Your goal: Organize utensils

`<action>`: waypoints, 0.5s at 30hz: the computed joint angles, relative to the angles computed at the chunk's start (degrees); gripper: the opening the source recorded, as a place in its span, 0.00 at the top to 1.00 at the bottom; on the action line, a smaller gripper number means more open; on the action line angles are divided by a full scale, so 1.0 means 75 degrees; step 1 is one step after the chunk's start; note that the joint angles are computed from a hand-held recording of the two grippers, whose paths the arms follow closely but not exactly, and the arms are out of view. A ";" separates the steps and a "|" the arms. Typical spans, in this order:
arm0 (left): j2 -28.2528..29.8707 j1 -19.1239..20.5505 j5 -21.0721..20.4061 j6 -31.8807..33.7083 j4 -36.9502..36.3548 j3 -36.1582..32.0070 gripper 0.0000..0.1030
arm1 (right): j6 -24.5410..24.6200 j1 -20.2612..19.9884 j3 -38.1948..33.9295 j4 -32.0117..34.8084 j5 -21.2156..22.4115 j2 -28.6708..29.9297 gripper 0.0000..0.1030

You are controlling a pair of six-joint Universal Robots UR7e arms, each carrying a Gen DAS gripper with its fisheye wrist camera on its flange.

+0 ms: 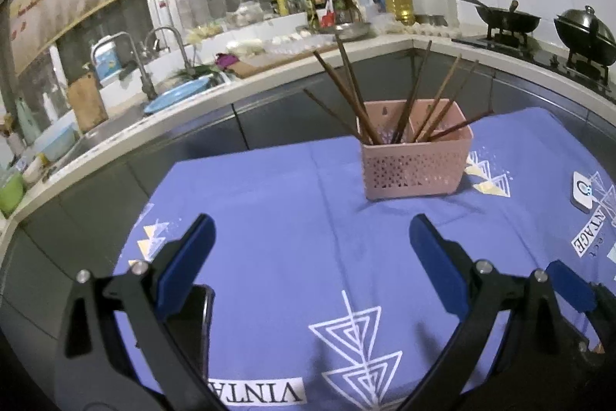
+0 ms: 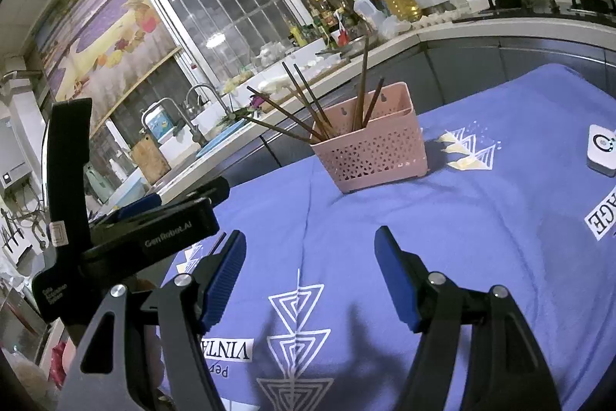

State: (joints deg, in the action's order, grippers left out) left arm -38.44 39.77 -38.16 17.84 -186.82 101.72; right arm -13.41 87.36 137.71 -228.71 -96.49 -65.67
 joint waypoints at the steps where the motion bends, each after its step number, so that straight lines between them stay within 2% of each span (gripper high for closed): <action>1: 0.0000 -0.0007 0.0001 0.0034 -0.0027 0.0006 0.06 | -0.0026 -0.0029 -0.0008 0.0018 0.0021 -0.0034 0.33; 15: -0.0060 -0.0056 -0.0439 0.0220 -0.0414 0.0162 0.06 | -0.0007 -0.0072 -0.0015 -0.0178 0.0015 -0.0277 0.29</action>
